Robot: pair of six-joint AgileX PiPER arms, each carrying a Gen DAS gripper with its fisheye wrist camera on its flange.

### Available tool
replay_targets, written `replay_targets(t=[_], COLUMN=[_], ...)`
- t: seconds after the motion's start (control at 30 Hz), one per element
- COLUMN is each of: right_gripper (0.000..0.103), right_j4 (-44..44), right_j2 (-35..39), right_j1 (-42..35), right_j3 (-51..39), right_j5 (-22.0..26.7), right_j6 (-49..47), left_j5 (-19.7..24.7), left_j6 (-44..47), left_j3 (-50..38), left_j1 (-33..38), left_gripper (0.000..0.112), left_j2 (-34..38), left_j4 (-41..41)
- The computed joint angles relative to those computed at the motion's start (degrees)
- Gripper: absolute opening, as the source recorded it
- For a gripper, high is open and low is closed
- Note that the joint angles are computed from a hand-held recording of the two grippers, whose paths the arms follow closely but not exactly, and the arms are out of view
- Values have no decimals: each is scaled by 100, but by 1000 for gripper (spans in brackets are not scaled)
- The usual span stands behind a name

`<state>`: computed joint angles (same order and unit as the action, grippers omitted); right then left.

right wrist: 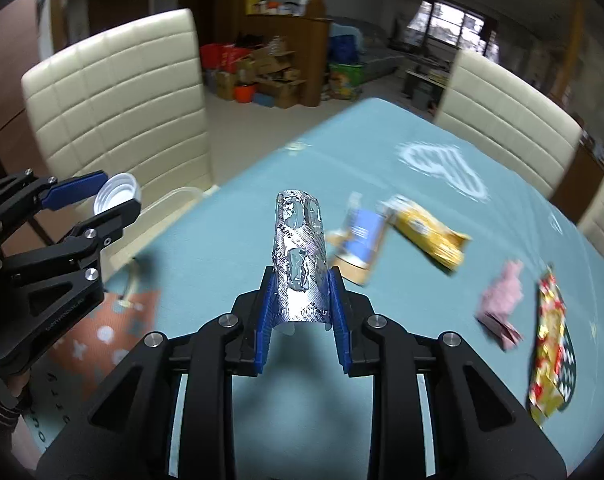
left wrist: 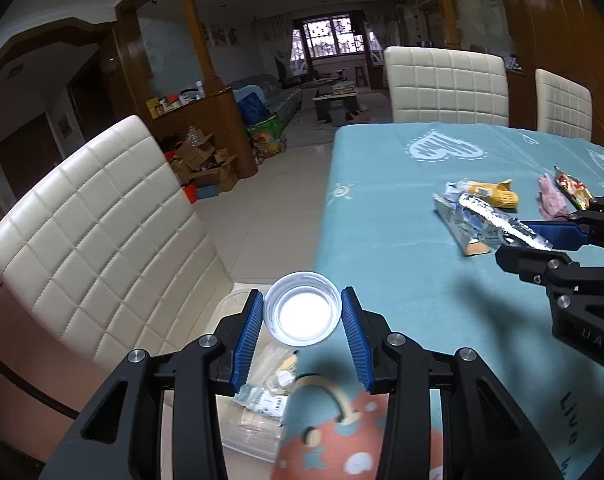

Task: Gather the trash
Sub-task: 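Carry the cap to the bin and open the left gripper while the right carries the blister pack, then open the right gripper over the bin to drop the blister pack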

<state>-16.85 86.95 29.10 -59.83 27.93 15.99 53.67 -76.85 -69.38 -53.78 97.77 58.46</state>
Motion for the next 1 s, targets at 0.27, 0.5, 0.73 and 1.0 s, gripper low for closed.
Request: replay_targets(t=[0.27,0.5,0.73,1.0], right_gripper=[28,28,28,31], right_j4=[-414,-747,-530,-279], right_j2=[680,1020,1353,1839], right_j1=[758,1012,1174,1476], right_j3=[-793,-1208,-1507,-1985], right_j5=[221,391,406,532], right_j6=[474,783,620,327], left_j5=[-155,-554,-696,-896], left_j6=[-239,-540,-1139,-1330], left_j3=[704,1098,1660,2197], left_j1=[493,1082,1225,1570], left_gripper=[40,78,91,91], left_j2=[-455,-747,-1063,-1432], left_j4=[289,303,773,665])
